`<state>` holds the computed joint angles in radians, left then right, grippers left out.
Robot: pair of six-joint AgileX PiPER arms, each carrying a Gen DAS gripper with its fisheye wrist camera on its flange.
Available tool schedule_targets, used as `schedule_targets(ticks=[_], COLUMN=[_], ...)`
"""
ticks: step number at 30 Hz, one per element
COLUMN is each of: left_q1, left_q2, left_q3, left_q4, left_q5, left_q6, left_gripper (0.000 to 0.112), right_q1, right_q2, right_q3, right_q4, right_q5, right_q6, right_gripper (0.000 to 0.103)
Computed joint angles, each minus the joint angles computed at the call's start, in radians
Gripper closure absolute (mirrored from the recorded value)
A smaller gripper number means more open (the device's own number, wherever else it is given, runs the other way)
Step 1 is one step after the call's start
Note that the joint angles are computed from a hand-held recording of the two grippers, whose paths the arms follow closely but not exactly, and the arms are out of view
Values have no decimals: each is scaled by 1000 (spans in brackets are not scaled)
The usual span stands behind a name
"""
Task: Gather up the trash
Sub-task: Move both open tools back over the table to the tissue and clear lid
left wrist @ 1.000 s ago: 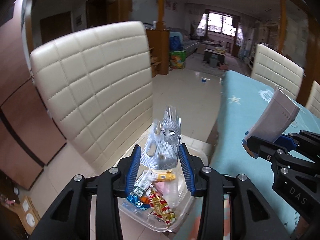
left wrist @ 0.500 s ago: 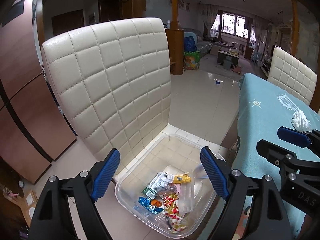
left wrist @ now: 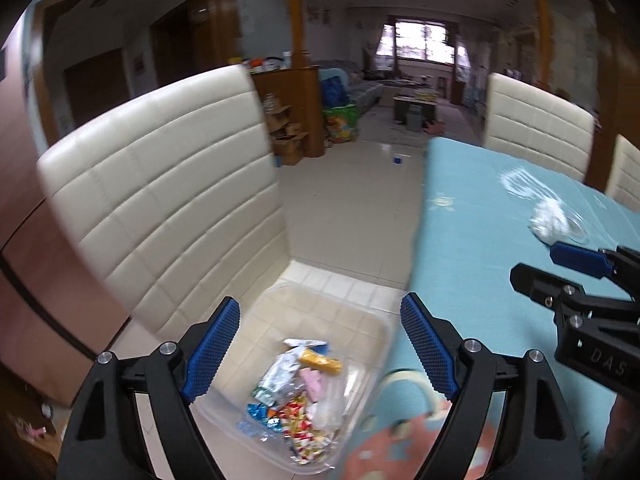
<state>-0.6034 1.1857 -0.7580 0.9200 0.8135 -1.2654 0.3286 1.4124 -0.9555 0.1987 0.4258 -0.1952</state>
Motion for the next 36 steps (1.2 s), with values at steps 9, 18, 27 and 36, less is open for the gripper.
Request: schedule_targets(ticks=[9,18,27,36], left_q1=[-95,-91,-109,-55], left_q2=[272,599,910,1024], left_q3=[-265,-628,-1044,-1195], left_q4=[-98,-318,-389,-396], left_q5=[-61,-128,7,61], left_q6=[118,342,520,583], left_gripper=[32,31,32,32], right_q1=[-348,-598,-615,-573], right_q2=[7,210,413,581], right_q3=[8,-167,-350,-549], right_q4=[271,307,325,266], right_q5=[37,61,65,146], right_q6=[-386,-551,-641,-610], right_gripper=[38,27,10,4])
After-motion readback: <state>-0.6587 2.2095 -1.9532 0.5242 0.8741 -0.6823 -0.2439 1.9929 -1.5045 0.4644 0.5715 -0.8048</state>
